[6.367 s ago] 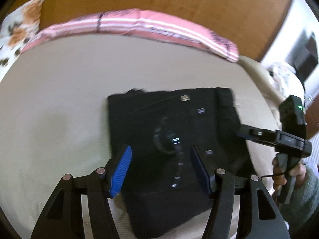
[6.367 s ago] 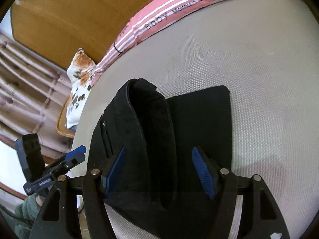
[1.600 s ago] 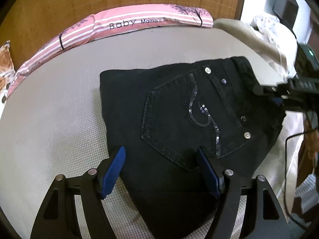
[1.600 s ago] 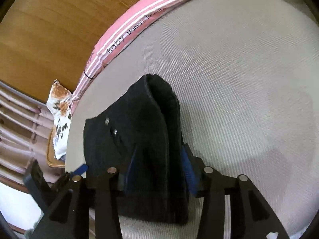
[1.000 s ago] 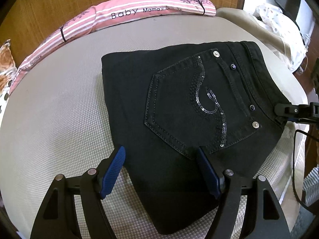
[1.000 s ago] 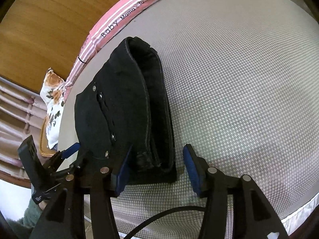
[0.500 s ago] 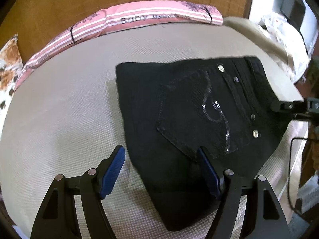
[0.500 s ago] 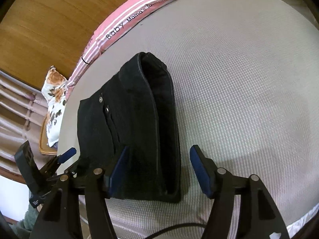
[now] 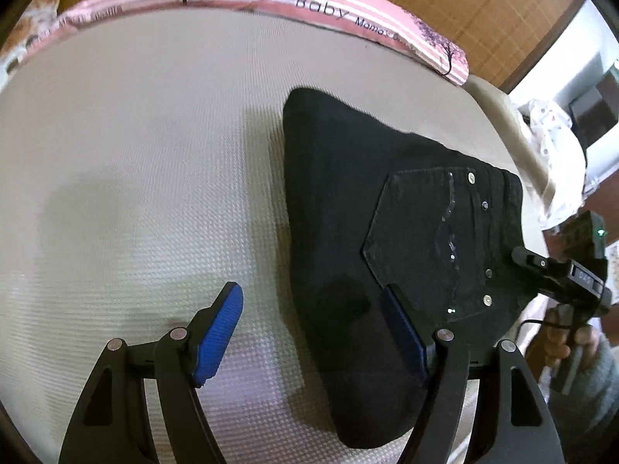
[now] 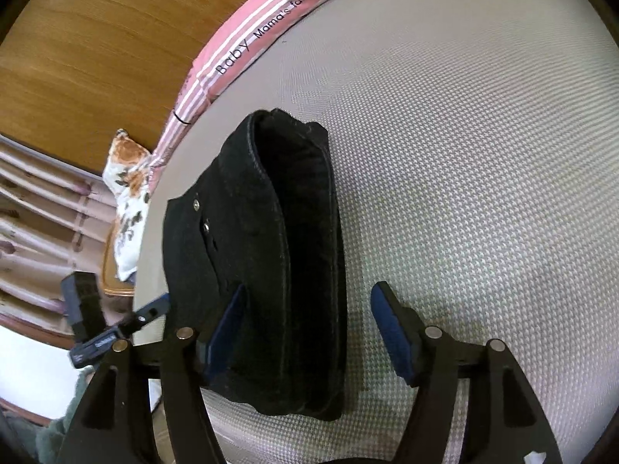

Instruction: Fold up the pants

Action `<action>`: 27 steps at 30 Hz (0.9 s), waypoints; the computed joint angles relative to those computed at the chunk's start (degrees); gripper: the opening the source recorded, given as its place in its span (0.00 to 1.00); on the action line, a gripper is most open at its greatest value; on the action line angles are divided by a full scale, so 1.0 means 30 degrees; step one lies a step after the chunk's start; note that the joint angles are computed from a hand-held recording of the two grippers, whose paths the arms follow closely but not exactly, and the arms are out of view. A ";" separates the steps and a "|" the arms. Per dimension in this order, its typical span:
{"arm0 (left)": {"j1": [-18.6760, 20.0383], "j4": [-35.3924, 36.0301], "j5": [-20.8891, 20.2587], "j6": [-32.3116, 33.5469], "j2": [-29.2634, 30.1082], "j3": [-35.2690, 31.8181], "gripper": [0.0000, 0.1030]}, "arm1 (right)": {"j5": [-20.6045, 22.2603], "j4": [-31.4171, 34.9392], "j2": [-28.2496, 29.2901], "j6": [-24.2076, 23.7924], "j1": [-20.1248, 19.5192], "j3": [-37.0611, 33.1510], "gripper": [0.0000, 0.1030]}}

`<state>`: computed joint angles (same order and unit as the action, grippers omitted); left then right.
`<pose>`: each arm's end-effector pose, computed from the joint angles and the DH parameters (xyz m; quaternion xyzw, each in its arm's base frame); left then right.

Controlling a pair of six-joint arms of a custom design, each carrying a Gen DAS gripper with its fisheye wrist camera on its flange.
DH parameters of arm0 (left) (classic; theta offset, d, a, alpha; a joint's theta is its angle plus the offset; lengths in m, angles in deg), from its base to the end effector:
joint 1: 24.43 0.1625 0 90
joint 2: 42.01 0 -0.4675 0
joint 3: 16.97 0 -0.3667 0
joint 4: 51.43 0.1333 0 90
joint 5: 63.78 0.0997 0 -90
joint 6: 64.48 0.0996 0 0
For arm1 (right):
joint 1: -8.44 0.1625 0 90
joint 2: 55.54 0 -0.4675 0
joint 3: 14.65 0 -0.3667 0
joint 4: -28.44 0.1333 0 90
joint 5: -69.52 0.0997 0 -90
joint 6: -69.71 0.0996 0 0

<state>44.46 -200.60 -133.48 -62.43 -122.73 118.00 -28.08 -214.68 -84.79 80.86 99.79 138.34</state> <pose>0.0136 -0.4308 0.2418 0.1900 0.9649 -0.0708 0.1666 0.1281 -0.3366 0.0489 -0.0992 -0.9602 0.2585 0.0362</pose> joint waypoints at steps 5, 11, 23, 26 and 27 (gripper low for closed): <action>0.0700 0.1097 -0.1638 -0.0318 0.0219 -0.0530 0.72 | 0.2255 -0.0601 -0.0052 -0.0840 -0.1655 0.0652 0.64; 0.1407 0.1444 -0.3058 -0.0294 0.0444 -0.1118 0.72 | 0.4238 -0.0305 -0.0285 -0.1908 -0.2970 0.0854 0.64; 0.2231 -0.0174 -0.5174 0.0917 0.1593 -0.1615 0.71 | 0.5668 0.4567 -0.1554 -0.3537 -0.2625 -0.1365 0.63; 0.2631 -0.0566 -0.5923 0.1056 0.1871 -0.1824 0.71 | 0.5776 0.4979 -0.1504 -0.3569 -0.2498 -0.1816 0.62; 0.2685 -0.0663 -0.6014 0.1087 0.1964 -0.1877 0.71 | 0.5575 0.5155 -0.1472 -0.3545 -0.2302 -0.2038 0.62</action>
<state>52.52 -202.59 -151.53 -59.17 -116.84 112.37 -11.36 -199.21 -89.21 70.22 92.88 132.22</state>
